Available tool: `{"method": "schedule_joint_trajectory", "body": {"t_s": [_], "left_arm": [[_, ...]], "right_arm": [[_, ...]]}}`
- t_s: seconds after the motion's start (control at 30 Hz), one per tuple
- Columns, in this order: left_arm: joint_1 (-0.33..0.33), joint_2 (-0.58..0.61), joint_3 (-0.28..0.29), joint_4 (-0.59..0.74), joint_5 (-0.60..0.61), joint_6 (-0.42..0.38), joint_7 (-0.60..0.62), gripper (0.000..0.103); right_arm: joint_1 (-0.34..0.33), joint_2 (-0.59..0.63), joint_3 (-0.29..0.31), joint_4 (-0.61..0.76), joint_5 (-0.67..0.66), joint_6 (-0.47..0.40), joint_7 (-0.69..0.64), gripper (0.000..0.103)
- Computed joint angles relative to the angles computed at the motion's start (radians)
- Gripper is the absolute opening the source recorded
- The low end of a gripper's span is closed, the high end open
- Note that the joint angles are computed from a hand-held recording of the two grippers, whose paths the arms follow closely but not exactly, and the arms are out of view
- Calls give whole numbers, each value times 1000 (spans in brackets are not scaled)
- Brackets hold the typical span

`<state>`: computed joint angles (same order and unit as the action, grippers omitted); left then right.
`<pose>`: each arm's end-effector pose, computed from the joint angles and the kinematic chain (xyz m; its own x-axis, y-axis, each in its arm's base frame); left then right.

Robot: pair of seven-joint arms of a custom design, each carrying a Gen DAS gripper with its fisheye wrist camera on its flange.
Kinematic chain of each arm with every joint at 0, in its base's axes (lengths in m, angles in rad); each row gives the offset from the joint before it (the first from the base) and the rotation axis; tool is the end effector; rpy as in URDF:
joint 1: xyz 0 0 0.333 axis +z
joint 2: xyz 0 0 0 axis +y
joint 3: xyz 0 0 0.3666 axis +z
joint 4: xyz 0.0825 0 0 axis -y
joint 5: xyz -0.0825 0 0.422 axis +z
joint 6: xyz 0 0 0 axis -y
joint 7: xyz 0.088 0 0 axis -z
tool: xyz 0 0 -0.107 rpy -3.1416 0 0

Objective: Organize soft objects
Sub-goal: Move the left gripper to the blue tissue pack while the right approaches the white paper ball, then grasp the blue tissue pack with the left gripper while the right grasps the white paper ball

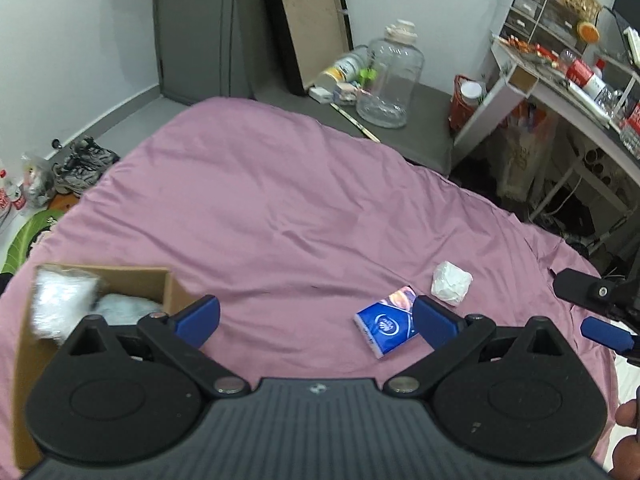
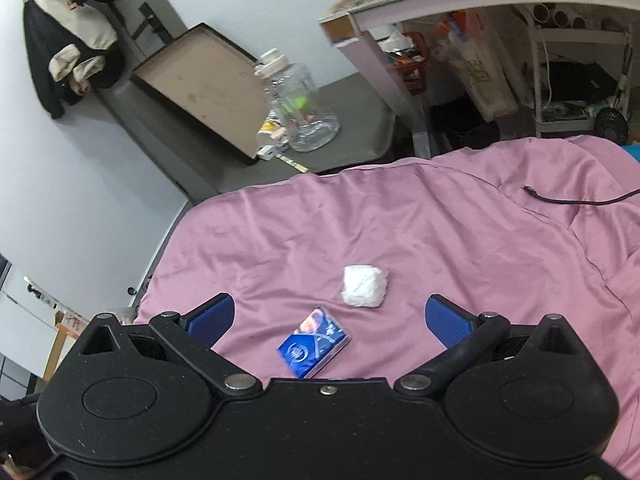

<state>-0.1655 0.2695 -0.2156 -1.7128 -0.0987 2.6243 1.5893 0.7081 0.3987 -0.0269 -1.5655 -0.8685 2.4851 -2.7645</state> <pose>0.6850 -0.2532 0.5420 -0.3389 -0.9309 0.1361 -0.7783 0.1962 -0.5964 0.5929 0.4893 0.5029 -0.4234 -0.7694 -0.4782 -0.5099 0.6387 -0.5762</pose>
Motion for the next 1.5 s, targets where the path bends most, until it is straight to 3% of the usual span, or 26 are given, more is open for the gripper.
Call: {"method": "schedule_joint_trajectory", "body": {"t_s": [0.27,0.93,1.13,1.33,1.37,1.43,1.47,1.5], "left_arm": [[-30,104,-9,85,4,-23,-28,100],[-112,344,3,324,63,-181,-166,96],[-120,342,12,315,98,-181,-180,97],[-103,327,9,305,112,-212,-151,96],[-96,323,7,298,105,-207,-150,93],[-83,317,3,288,84,-203,-154,74],[-77,313,1,285,76,-201,-152,72],[-68,311,-4,283,65,-202,-144,71]], "right_arm": [[-27,22,-12,-22,12,64,3,101],[-46,86,-63,-38,153,159,-42,93],[-53,115,-71,-23,193,189,-54,93],[-58,182,-68,73,277,160,-149,93],[-58,193,-68,89,290,159,-167,92],[-61,213,-58,118,319,148,-222,88],[-64,224,-52,132,337,137,-253,83],[-68,236,-43,149,361,117,-285,68]]}}
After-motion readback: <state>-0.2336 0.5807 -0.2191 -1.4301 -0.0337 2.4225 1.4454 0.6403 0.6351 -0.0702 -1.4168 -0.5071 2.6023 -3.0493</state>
